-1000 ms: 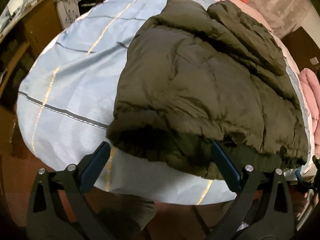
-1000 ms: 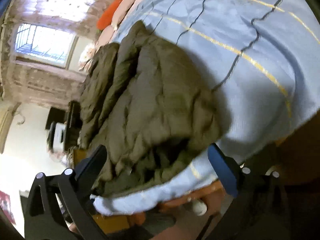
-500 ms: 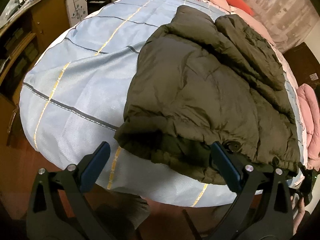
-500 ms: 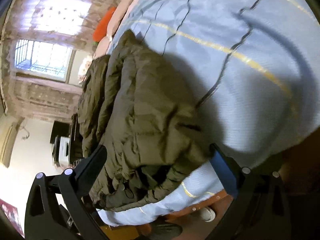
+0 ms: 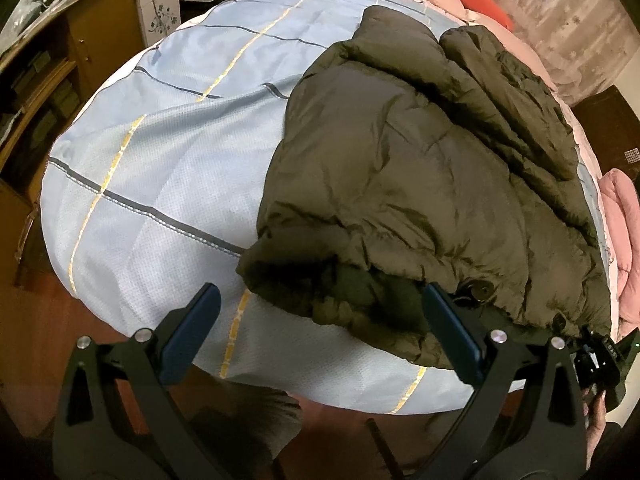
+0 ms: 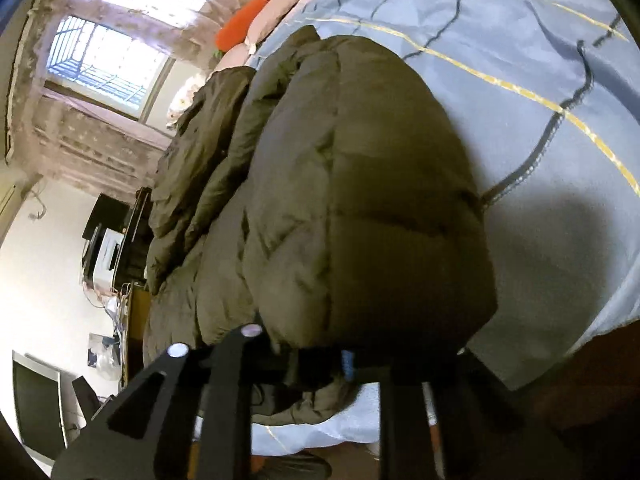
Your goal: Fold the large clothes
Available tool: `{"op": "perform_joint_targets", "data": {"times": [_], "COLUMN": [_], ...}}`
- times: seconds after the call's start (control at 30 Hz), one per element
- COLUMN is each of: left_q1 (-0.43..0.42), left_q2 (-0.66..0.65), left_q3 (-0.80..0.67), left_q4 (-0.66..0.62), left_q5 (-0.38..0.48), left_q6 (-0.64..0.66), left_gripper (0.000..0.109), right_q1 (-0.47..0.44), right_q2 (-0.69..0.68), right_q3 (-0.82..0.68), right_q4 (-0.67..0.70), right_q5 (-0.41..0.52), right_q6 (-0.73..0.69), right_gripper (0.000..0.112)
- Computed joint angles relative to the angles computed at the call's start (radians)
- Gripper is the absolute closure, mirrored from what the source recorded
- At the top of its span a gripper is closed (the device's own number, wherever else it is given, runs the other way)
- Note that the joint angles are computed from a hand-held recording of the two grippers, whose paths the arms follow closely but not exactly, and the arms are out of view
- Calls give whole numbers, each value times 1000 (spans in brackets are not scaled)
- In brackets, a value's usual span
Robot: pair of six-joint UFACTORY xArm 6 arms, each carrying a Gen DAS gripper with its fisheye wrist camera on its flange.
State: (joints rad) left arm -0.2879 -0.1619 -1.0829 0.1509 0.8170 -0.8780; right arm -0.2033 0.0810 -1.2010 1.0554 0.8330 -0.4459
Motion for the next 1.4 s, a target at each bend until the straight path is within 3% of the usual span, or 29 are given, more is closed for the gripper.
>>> {"op": "perform_joint_targets", "data": {"times": [0.1,0.27,0.5,0.63,0.83,1.07,1.27,1.4], "left_q1": [5,29,64,44,5,-11,-37,-50], "left_q2": [-5,-22,-64,-39,16,82,114,111], "left_q3": [8,53,185,208,200,166,188,194], "left_q4": [-2,-116,-478,-614,-689,-608,-723,-851], "left_q5": [-5,-51,-187,-271,-392,-466,-639,-687], "left_q6": [-15,1,100,210,289,236,333,451], "left_gripper": [8,8,8,8,8,8,8,8], "right_q1": [-11,-14,-3,-8,-13,-12,-11,-8], "right_q2": [-3,19,15,15,8,2,-3,-8], "right_q3": [-6,-42,-51,-49,-42,-38,-32,-25], "right_q4": [48,113,130,118,108,106,103,95], "right_q5": [26,61,66,76,82,84,85,82], "right_q6": [-39,-76,-95,-82,-85,-88,-87,-79], "right_gripper": [100,100,100,100,100,100,100,100]}}
